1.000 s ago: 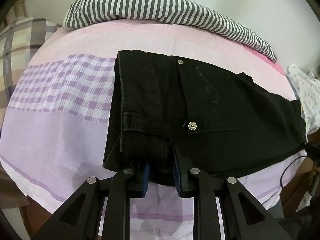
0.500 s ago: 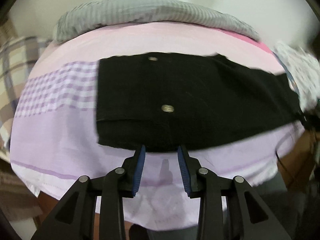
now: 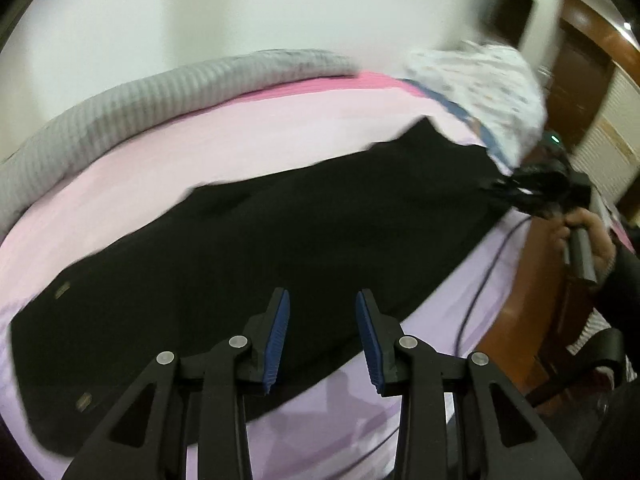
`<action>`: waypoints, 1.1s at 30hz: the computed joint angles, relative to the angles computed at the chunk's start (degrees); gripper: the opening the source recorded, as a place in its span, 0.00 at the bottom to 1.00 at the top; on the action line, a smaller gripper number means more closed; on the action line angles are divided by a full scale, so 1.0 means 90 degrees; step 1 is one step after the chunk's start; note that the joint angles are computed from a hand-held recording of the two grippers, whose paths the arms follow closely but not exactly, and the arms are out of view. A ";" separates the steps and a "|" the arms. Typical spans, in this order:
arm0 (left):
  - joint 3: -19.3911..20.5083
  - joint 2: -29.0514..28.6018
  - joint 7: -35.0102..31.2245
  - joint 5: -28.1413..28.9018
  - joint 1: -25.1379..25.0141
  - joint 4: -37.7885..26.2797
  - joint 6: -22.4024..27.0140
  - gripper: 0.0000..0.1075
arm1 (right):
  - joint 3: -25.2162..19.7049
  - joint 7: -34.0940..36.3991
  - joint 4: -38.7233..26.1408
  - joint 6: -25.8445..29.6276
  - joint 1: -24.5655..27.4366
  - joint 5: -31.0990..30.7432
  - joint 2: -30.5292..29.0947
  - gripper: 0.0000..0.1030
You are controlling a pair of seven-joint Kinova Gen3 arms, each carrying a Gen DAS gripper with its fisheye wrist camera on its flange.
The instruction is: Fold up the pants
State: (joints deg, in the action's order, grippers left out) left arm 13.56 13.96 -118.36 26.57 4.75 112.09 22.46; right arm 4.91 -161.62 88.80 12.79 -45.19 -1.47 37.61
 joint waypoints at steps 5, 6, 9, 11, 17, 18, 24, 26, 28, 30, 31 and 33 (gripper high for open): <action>0.0178 0.0813 0.0084 -0.0425 0.0571 -0.0793 0.0273 0.34 | -0.0317 0.0265 -0.0092 0.0027 0.0355 -0.0049 -0.0051 0.06; 0.0167 0.0869 0.0182 -0.0520 0.0715 -0.0844 0.0238 0.34 | -0.0351 0.0313 -0.0094 0.0009 0.0386 -0.0051 -0.0066 0.06; 0.0194 0.1087 0.0318 -0.0775 0.0968 -0.1054 0.0229 0.34 | -0.0323 0.0411 -0.0220 0.0200 0.0361 0.0003 -0.0141 0.06; 0.0010 0.1177 0.0598 -0.1150 0.1355 -0.1172 0.0171 0.34 | -0.0394 0.0483 -0.0238 0.0159 0.0430 -0.0001 -0.0197 0.05; -0.0586 0.1582 0.1752 -0.2191 0.2342 -0.1716 0.0200 0.34 | -0.0405 0.0560 -0.0169 0.0006 0.0451 -0.0031 -0.0308 0.05; -0.0619 0.1624 0.1875 -0.2299 0.2395 -0.1749 0.0184 0.34 | -0.0387 0.0552 -0.0149 -0.0018 0.0430 -0.0049 -0.0312 0.05; -0.0440 0.1940 0.2263 -0.2496 0.2292 -0.2106 0.0403 0.07 | -0.0587 0.0699 0.0224 -0.0422 0.0635 -0.0274 -0.0348 0.08; -0.0451 0.1917 0.2326 -0.2598 0.2326 -0.2065 0.0353 0.06 | -0.0582 0.0684 0.0312 -0.0481 0.0692 -0.0410 -0.0319 0.10; -0.0461 0.1913 0.2384 -0.2684 0.2356 -0.2069 0.0360 0.06 | -0.0392 0.0611 0.0432 -0.0544 0.0626 -0.0514 -0.0311 0.10; -0.0435 0.1899 0.2427 -0.2708 0.2337 -0.2039 0.0335 0.06 | -0.0297 0.0588 0.0525 -0.0583 0.0654 -0.0563 -0.0305 0.11; -0.0416 0.1902 0.2446 -0.2703 0.2316 -0.2037 0.0336 0.06 | -0.0354 0.0612 0.0566 -0.0640 0.0743 -0.0592 -0.0300 0.11; -0.0380 0.1930 0.2465 -0.2693 0.2280 -0.2069 0.0386 0.06 | -0.0397 0.0629 0.0612 -0.0667 0.0887 -0.0670 -0.0286 0.11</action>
State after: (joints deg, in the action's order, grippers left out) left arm 10.15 31.33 -96.17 2.33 25.27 93.47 25.94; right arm 1.34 -155.96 94.31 6.79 -37.22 -7.50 35.03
